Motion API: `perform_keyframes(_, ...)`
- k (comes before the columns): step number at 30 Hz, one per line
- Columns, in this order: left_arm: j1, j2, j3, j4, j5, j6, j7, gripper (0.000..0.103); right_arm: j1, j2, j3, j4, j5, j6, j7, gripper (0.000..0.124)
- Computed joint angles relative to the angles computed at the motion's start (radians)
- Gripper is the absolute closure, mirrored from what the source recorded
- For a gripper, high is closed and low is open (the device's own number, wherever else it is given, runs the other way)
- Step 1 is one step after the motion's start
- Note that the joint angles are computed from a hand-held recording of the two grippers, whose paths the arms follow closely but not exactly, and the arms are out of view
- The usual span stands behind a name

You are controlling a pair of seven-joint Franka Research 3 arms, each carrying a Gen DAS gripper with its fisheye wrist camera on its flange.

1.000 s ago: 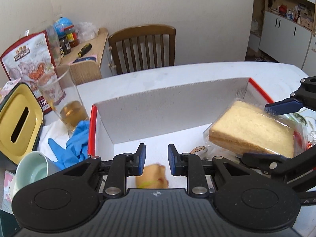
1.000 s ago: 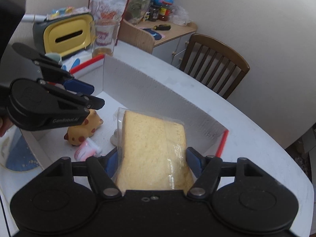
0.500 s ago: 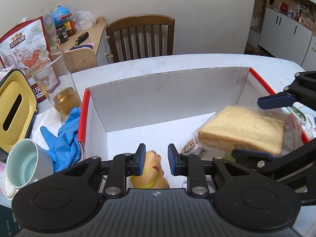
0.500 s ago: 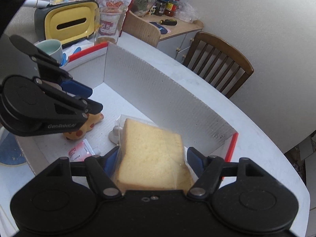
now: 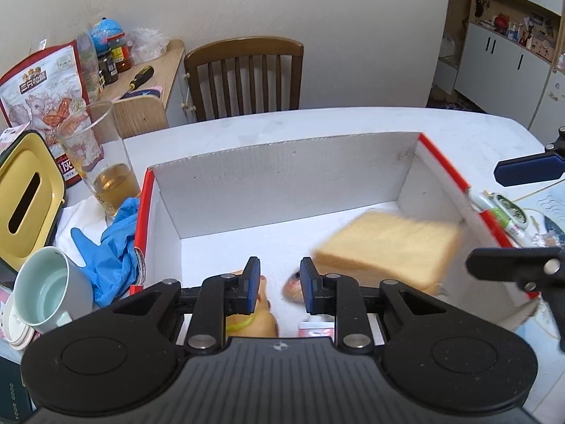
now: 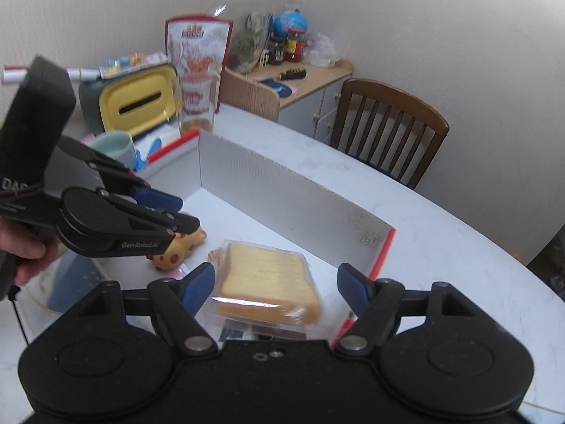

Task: Organize objects
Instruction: 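Open both tools to release the bread loaf and sachet in the box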

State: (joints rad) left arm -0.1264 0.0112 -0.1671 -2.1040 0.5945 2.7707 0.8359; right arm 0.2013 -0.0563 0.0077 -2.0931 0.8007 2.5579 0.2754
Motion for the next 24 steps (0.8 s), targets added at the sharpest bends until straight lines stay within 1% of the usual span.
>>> perform_keyframes(4,-0.007,-0.027,-0.008,-0.014,-0.012,0.005,-0.005,0.08,-0.018,-0.032,-0.023,-0.006,0.033,-0.044,-0.005,0.047)
perform_keyframes(16,-0.042,-0.092,-0.05,-0.037,-0.044,-0.004,-0.041,0.08,-0.067,-0.104,-0.081,-0.036,0.095,-0.124,-0.032,0.047)
perform_keyframes(21,-0.059,-0.101,-0.069,-0.03,-0.024,-0.003,-0.07,0.08,-0.091,-0.129,-0.105,-0.051,0.105,-0.154,-0.05,0.047)
perform_keyframes(24,-0.068,-0.097,-0.084,-0.017,0.02,-0.007,-0.113,0.08,-0.108,-0.137,-0.12,-0.053,0.103,-0.18,-0.048,0.047)
